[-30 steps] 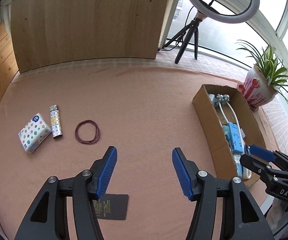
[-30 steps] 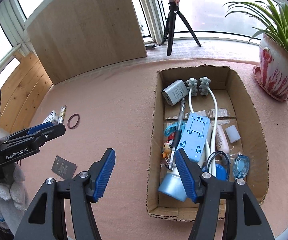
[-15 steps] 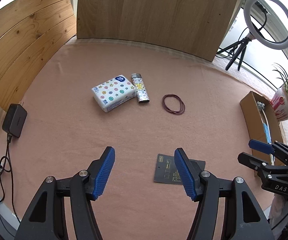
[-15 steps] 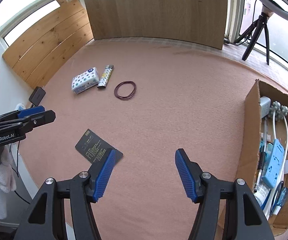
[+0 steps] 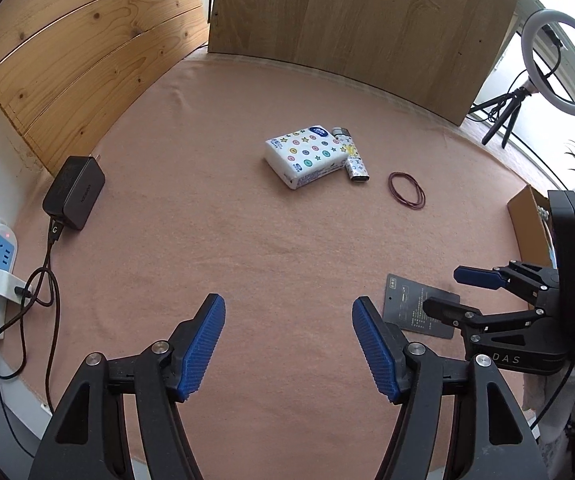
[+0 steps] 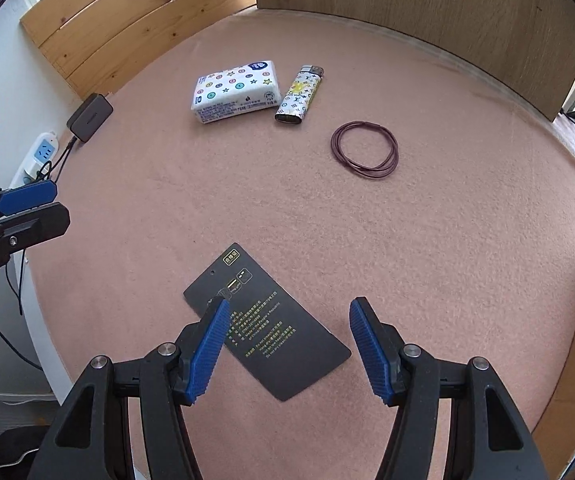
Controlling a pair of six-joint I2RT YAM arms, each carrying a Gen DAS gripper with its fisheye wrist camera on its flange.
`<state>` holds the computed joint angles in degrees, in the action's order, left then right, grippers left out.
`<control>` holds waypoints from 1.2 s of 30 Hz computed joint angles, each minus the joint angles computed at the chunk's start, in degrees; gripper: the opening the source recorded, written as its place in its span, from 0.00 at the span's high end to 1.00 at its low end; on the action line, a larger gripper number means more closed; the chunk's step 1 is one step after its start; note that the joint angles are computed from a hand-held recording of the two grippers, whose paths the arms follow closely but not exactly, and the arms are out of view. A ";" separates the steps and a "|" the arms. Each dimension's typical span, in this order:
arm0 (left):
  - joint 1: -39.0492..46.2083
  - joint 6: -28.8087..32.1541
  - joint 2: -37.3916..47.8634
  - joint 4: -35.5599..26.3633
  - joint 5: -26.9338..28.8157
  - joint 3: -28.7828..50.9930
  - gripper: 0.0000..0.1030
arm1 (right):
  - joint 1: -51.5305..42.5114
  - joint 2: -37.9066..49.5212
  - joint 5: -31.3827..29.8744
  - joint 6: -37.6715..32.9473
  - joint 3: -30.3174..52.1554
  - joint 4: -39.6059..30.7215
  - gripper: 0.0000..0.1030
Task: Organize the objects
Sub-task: 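Move both tools away from the box toward the black card, then close the right gripper on the black instruction card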
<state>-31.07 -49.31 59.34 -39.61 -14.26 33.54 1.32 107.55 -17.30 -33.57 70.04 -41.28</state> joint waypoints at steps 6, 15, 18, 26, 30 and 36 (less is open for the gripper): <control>2.87 1.18 -4.30 -2.01 0.51 -1.73 0.32 | 0.65 3.62 -0.52 0.82 3.34 -1.91 0.43; 4.82 2.66 -5.41 -1.16 2.18 -3.12 0.32 | 1.29 4.90 -0.63 -1.41 5.96 -6.95 0.41; 5.22 3.15 -4.94 -0.43 2.70 -3.19 0.32 | 2.03 4.19 -0.35 -2.71 5.11 -8.04 0.41; 6.13 4.13 -3.35 1.72 4.08 -3.59 0.32 | 5.83 -2.03 6.26 -5.66 -3.40 -2.50 0.42; 5.95 4.18 -2.64 2.49 4.21 -3.58 0.32 | 7.28 -4.73 8.79 -5.89 -6.74 0.24 0.53; 4.54 3.09 -1.69 2.49 3.56 -3.01 0.32 | 7.21 -6.72 9.55 -3.25 -8.98 1.77 0.54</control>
